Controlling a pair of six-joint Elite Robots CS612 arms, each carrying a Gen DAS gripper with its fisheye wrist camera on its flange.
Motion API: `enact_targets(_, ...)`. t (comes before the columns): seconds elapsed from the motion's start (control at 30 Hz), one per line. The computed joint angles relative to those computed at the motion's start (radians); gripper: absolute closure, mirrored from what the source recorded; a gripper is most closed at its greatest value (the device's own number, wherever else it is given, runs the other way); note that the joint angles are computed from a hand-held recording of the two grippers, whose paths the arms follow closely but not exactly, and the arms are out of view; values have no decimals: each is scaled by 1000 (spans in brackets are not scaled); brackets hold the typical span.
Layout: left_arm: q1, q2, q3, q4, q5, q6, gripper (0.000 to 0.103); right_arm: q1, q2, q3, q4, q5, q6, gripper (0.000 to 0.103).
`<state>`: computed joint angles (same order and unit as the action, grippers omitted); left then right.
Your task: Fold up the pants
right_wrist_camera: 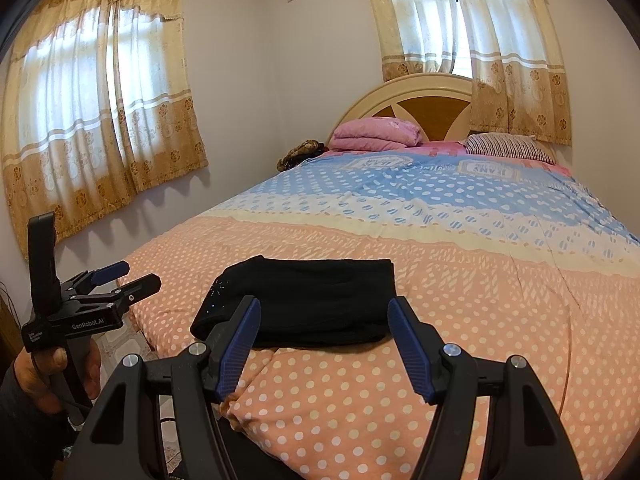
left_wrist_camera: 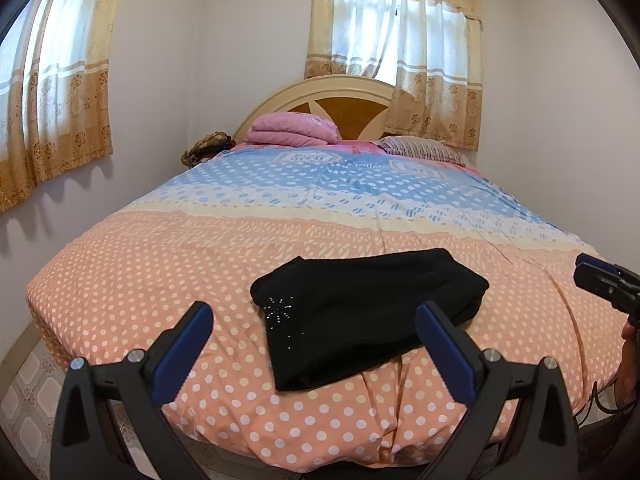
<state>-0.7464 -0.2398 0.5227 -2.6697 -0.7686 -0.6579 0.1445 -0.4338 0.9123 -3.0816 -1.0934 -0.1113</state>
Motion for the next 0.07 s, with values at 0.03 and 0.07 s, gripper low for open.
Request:
enact_targets(0.03,0,1,-2,1,0,3,0,0,0,0,0,1,1,35)
enact_targets(0.07,0,1,-4,3,-2,4,0,0,0,1,-1,2,1,35)
